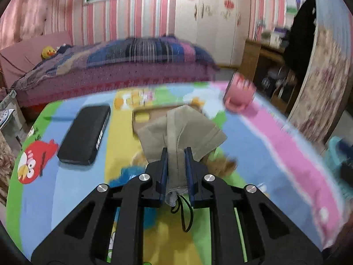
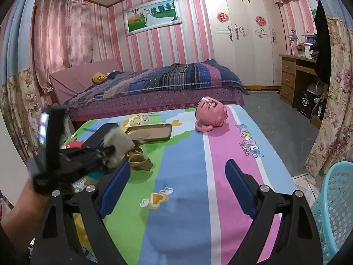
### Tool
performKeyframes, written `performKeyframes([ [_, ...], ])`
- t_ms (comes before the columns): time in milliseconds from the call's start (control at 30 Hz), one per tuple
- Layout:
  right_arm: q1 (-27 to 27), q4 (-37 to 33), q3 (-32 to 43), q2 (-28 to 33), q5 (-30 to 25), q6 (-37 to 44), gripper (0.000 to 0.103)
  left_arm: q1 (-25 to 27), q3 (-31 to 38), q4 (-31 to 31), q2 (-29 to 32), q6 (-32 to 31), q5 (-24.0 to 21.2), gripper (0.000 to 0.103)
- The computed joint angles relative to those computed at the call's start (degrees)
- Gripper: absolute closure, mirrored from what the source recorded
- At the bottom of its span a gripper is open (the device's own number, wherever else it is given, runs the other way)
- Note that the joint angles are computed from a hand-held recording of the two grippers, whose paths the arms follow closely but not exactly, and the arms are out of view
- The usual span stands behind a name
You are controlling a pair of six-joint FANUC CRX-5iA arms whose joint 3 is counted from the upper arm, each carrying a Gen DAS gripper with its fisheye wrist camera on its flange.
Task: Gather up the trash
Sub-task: 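Grasp the beige cloth with the left tool while the right tool grasps crumpled brown paper, then carry the beige cloth and brown paper with both tools over the wastebasket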
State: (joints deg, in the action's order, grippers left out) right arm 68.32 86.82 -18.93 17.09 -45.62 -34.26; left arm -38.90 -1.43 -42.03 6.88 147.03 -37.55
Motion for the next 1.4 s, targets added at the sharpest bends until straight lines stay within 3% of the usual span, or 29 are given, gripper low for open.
performKeyframes([
  [167, -1.0, -0.4, 2.6, 2.1, 2.9, 1.7, 0.017, -3.0, -4.3, -7.7, -7.6, 8.8, -1.0, 0.089],
  [233, -1.5, -0.4, 4.2, 3.4, 4.3, 2.7, 0.017, -3.8, -5.9, -10.0, -10.1, 11.0, -4.3, 0.089],
  [367, -2.8, -2.8, 10.3, 8.0, 8.3, 7.8, 0.017, -1.0, -9.6, -8.5, -13.8, 12.2, -5.4, 0.089],
  [467, -1.9, -12.7, 17.8, 12.9, 8.3, 19.0, 0.017, 1.2, -11.9, -7.5, -16.1, 12.5, -5.2, 0.089],
  [633, -0.5, -29.4, 31.6, 20.8, 1.9, 35.8, 0.019, 2.1, -13.2, -6.8, -17.4, 12.2, -3.8, 0.089],
  [667, -0.3, -31.0, 32.9, 21.6, 1.0, 37.3, 0.021, 2.1, -13.1, -6.5, -17.1, 11.9, -3.4, 0.089],
  [733, -0.4, -37.4, 37.3, 23.6, -1.4, 43.1, 0.051, 1.8, -12.6, -6.1, -16.3, 11.1, -3.3, 0.089],
  [800, -0.8, -39.6, 36.1, 22.7, 0.9, 43.6, 0.062, 1.2, -12.1, -5.8, -15.5, 10.2, -3.2, 0.089],
  [833, -1.0, -39.6, 35.0, 22.0, 2.1, 43.0, 0.067, 0.9, -11.9, -5.9, -15.3, 9.8, -3.3, 0.089],
  [933, -0.8, -33.9, 30.2, 19.0, 3.9, 38.7, 0.070, 0.2, -11.6, -6.3, -14.7, 10.2, -3.4, 0.089],
  [1133, -1.9, -12.8, 15.1, 10.0, 10.2, 17.0, 0.072, -2.7, -11.7, -9.6, -15.1, 14.3, -4.8, 0.089],
  [1233, -1.2, -6.7, 11.3, 7.3, 8.5, 11.3, 0.072, -4.1, -11.9, -11.1, -15.7, 16.3, -5.6, 0.089],
  [1400, 0.0, -3.0, 8.7, 5.0, 3.9, 10.0, 0.072, -6.3, -12.1, -13.1, -16.2, 18.8, -6.8, 0.089],
])
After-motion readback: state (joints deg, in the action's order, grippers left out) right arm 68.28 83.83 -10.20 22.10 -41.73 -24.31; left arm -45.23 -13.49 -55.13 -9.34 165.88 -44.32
